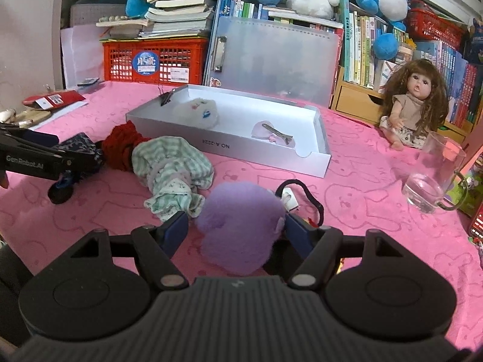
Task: Organize objects
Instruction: 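Move left gripper to blue floral pouch while right gripper approaches purple fluffy pompom, then close left gripper on blue pouch while right gripper closes on purple pompom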
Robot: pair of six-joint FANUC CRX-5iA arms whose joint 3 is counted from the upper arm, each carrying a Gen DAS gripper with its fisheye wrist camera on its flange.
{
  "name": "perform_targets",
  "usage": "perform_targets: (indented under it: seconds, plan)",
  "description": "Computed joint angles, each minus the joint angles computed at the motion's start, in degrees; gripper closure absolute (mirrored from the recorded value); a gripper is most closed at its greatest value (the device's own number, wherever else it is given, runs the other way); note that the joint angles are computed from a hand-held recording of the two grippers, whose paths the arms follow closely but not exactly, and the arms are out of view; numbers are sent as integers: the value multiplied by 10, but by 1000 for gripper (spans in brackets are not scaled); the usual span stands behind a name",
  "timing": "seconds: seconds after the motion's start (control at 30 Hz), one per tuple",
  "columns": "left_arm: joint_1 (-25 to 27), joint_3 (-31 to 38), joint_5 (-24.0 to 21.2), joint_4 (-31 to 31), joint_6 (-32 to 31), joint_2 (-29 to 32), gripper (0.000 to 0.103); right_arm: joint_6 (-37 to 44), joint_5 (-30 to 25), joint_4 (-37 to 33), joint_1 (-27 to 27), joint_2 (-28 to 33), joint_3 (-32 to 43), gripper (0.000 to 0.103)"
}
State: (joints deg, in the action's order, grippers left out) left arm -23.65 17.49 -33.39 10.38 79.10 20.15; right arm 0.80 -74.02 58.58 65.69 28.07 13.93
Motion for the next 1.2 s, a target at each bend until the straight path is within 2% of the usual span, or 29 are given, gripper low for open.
perform_targets:
  seconds: [0.63,0.9,1.13,1.2]
  plan:
    - [-4,12,-10,-32,25,14,11,25,-11,-4,-5,22,16,22]
    - [-7,9,2,-39,25,15,10,13,-9,7,-5,28,12,22]
    - [-7,7,8,-39,25,15,10,-16,-7,24,-4,26,-1,26]
    - [-7,5,11,-39,26,14,12,-25,-9,28,-4,26,-2,33]
